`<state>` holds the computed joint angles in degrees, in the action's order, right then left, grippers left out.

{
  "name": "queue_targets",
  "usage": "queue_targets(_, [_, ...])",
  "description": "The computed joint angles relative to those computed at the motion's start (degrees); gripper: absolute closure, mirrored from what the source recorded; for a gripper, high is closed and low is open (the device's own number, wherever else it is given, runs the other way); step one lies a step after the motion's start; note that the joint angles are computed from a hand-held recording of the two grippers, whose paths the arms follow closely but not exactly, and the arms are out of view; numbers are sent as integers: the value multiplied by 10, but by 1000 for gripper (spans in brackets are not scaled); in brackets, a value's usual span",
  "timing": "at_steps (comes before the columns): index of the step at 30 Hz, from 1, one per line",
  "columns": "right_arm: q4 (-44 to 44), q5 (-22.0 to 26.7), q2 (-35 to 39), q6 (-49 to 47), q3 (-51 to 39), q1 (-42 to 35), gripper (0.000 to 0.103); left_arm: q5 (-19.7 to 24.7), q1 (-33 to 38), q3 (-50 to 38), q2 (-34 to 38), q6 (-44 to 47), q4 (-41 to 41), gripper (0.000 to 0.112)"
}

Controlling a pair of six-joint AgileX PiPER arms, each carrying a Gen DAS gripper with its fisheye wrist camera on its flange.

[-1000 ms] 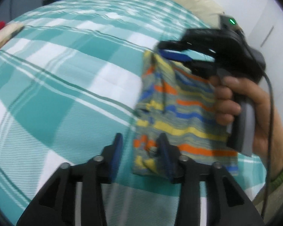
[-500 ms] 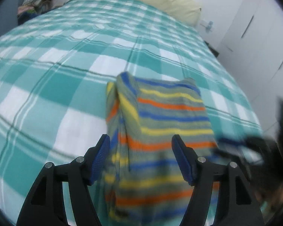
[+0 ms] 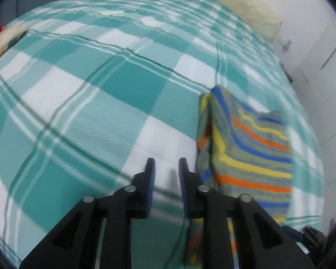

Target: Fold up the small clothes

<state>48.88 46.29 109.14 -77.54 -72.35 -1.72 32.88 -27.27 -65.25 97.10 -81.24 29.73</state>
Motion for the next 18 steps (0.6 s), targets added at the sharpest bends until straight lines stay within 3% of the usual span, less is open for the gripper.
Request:
queue_targets(1, [12, 6, -10, -8, 6, -7, 74, -11, -11, 21, -26, -11, 11, 65])
queue_targets(3, [35, 3, -32, -29, 24, -11, 74, -36, -37, 48, -57, -23, 32, 46])
queue_targets(6, [69, 1, -56, -59, 53, -15, 74, -29, -88, 45, -51, 9, 26, 43])
queue_targets(9, [75, -9, -59, -67, 75, -11, 74, 39, -117, 17, 9, 47, -4, 56])
queue_targets(11, [67, -27, -59, -59, 88, -9, 74, 25, -125, 54, -4, 4, 20, 56])
queue_targets(12, [64, -33, -59, -56, 93, -11, 74, 36, -137, 69, -23, -38, 44, 54])
queue_targets(16, [105, -58, -99, -113, 146, -49, 70, 112, -208, 99, -78, -198, 169, 29])
queue_targets(18, [160, -86, -118, -149, 178, -82, 52, 144, -244, 119, -95, -275, 227, 23])
